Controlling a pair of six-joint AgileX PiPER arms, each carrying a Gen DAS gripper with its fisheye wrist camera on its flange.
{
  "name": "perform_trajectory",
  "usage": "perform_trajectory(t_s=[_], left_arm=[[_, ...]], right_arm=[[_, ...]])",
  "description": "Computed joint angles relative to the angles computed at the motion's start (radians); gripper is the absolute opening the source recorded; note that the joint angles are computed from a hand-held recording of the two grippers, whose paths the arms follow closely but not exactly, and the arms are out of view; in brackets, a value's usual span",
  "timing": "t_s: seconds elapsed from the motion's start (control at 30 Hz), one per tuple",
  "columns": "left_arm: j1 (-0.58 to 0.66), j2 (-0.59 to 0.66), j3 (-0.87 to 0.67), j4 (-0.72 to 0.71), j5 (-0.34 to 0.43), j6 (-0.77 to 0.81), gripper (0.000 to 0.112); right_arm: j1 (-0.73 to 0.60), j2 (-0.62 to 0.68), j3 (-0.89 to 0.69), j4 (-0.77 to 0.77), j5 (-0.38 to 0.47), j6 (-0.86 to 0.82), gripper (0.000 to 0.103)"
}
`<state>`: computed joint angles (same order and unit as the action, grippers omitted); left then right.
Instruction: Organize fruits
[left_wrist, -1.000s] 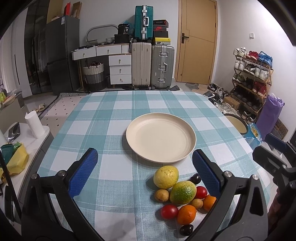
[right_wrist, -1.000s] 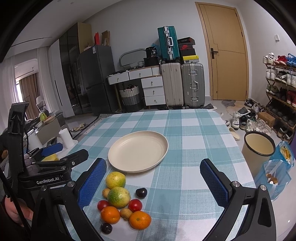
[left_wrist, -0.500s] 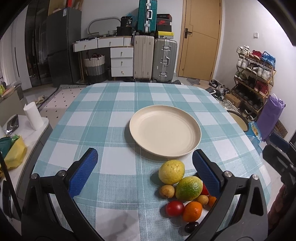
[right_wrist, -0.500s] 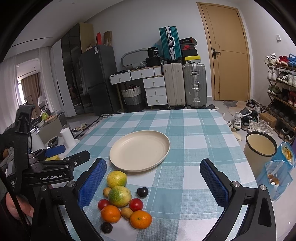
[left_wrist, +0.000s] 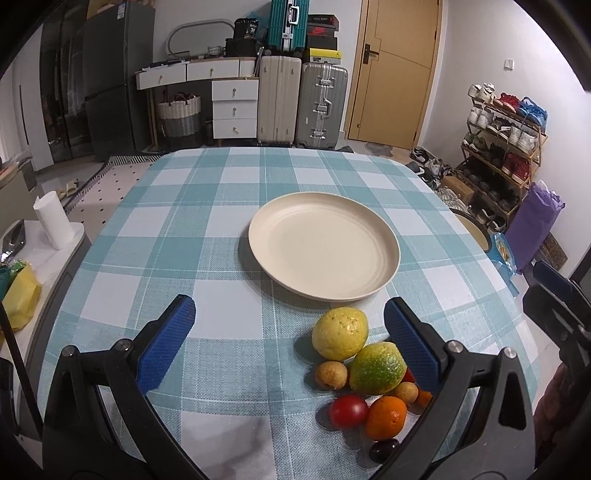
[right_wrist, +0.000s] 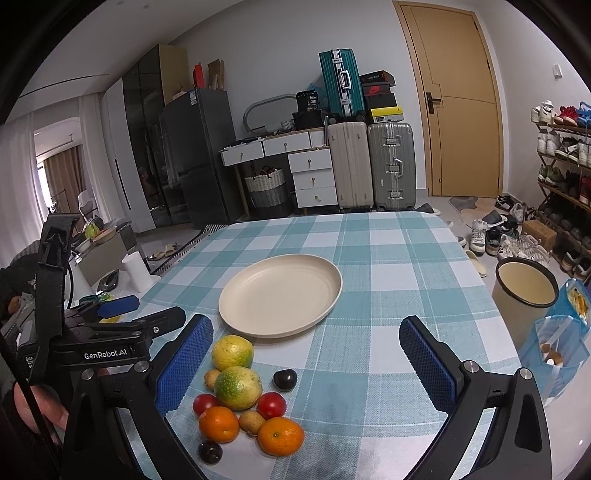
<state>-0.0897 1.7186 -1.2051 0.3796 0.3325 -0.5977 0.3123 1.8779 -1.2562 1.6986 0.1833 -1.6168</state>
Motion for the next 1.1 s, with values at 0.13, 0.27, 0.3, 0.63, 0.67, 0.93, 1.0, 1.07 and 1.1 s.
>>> perform_trajectory(t_s=[0.13,0.27,0.3,0.63,0.67,0.93,1.0,1.07,1.1], left_arm=[[0.007,0.032,-0.03,-0.076,0.011,0.076,0.102],[0.022,0.08,-0.071,-0.18,0.023,0.184,0.102],[0.025,0.095,-0.085,-0.218,0.027,0.219,0.102],[0.058,0.238,-0.239,-0.487,0.131,0.479,0.102],[0.061,0.256,-0.259,-0.512,0.147,0.503,0.102],[0.105,0.371,-0.394,-0.741,0.283,0.695,0.096],[0.123,0.399,-0.428,-0.812,0.322,0.753,0.091],[0.144,0.43,-0.465,-0.873,0.375,0.791,0.083],[0.155,0.456,-0.5,-0.907,0.414,0.805,0.077]], right_arm=[[-0.007,0.015,-0.003,0.016,0.015,-0.013,0.103],[-0.014,0.04,-0.022,-0.041,0.033,0.044,0.103],[-0.016,0.044,-0.023,-0.037,0.038,0.04,0.103],[-0.042,0.112,-0.08,-0.132,0.081,0.13,0.103],[-0.046,0.12,-0.089,-0.155,0.089,0.155,0.103],[-0.064,0.176,-0.165,-0.288,0.118,0.301,0.103],[-0.067,0.182,-0.177,-0.325,0.124,0.342,0.103],[-0.07,0.188,-0.183,-0.33,0.13,0.348,0.103],[-0.07,0.194,-0.192,-0.346,0.131,0.364,0.103]])
